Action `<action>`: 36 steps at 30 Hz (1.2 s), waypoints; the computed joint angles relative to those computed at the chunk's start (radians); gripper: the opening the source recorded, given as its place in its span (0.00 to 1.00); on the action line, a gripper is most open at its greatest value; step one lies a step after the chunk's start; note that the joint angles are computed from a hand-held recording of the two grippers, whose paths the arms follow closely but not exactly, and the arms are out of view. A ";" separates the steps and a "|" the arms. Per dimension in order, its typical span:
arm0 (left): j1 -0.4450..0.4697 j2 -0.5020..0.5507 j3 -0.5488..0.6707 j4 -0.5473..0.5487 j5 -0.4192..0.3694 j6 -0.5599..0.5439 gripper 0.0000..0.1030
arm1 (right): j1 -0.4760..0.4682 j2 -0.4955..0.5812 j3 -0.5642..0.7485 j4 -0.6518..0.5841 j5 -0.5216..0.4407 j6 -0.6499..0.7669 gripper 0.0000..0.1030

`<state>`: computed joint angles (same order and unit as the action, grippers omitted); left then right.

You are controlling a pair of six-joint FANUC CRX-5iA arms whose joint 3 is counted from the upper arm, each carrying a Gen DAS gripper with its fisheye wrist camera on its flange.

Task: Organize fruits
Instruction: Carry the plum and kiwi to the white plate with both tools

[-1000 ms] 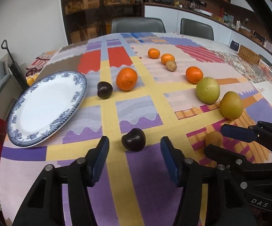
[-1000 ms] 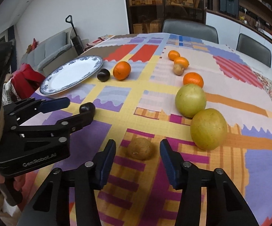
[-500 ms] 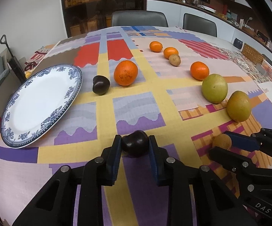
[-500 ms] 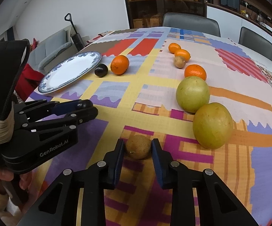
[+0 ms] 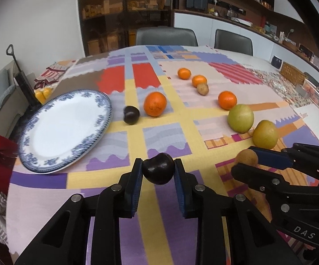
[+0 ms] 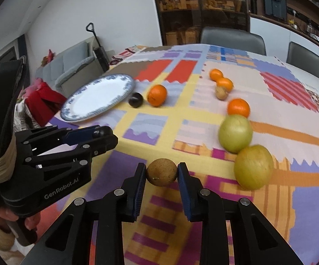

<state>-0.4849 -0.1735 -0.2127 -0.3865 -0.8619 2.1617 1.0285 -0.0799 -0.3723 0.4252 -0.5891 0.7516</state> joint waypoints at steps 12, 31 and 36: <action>0.032 -0.099 -0.013 -0.095 -0.065 0.056 0.27 | 0.016 0.073 0.128 -0.072 0.063 0.137 0.30; 0.329 -0.160 -0.127 0.070 0.046 -0.185 0.27 | -0.008 0.383 0.573 -0.403 -0.073 0.515 0.30; 0.374 -0.125 -0.132 0.104 0.067 -0.245 0.27 | -0.028 0.485 0.711 -0.463 -0.175 0.566 0.30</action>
<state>-0.1114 -0.2982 -0.3448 -0.2828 -0.7945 1.9164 1.0001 0.4047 0.3391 -0.0380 -0.7643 1.3177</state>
